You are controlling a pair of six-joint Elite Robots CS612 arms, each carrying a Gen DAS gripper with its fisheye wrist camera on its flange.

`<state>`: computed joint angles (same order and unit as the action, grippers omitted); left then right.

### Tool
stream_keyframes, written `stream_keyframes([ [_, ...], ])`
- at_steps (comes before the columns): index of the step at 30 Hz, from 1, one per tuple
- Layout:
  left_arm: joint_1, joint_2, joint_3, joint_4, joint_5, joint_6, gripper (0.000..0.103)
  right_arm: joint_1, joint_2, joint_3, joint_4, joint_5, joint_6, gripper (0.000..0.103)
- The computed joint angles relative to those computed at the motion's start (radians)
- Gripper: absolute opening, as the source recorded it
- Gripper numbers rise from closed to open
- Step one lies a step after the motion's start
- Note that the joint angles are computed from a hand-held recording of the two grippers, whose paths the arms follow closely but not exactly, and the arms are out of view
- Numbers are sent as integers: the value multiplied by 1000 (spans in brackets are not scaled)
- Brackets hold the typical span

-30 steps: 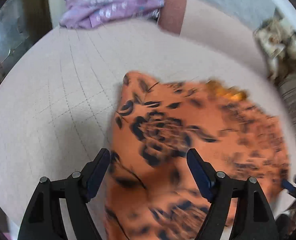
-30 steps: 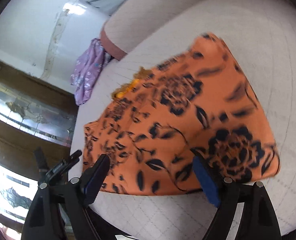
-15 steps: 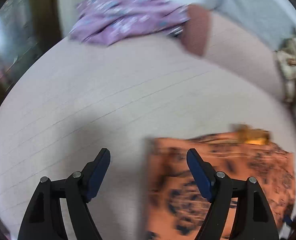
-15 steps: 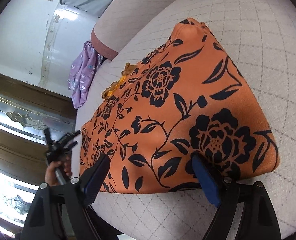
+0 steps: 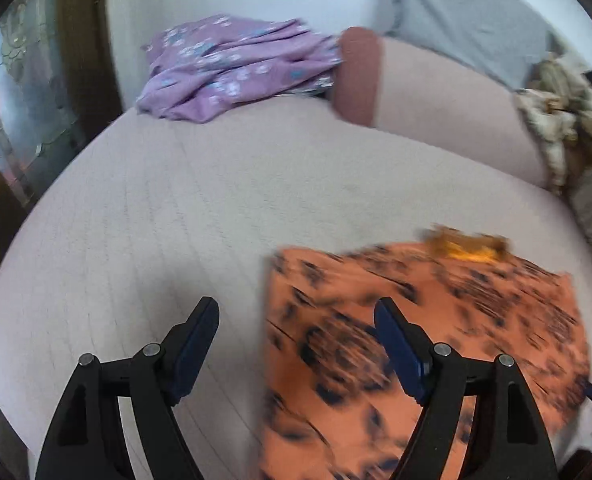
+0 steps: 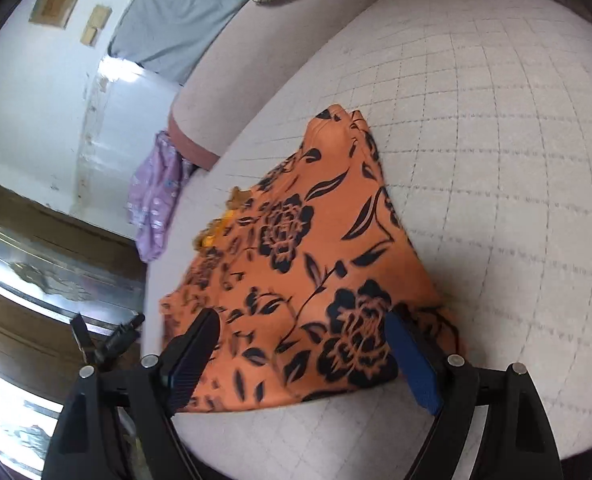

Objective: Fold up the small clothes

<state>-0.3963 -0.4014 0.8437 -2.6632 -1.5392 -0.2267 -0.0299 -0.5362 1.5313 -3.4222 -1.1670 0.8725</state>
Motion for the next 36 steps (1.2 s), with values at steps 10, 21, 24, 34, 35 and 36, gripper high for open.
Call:
stream_keyframes([
  [10, -41, -33, 111, 13, -93, -8, 81, 0, -27, 48, 7, -34, 34, 87],
  [21, -69, -12, 110, 26, -30, 61, 86, -18, 54, -173, 217, 62, -71, 87],
  [24, -68, -10, 111, 16, -37, 67, 86, -32, 80, -200, 226, 52, 16, 87],
  [34, -66, -11, 117, 5, -37, 79, 90, -54, 181, -429, 384, 16, -22, 87],
  [35, -65, -12, 118, 5, -40, 79, 90, -58, 185, -422, 326, 20, 31, 87],
  [36, -65, -12, 119, 4, -41, 78, 90, -54, 177, -408, 294, 2, 42, 87],
])
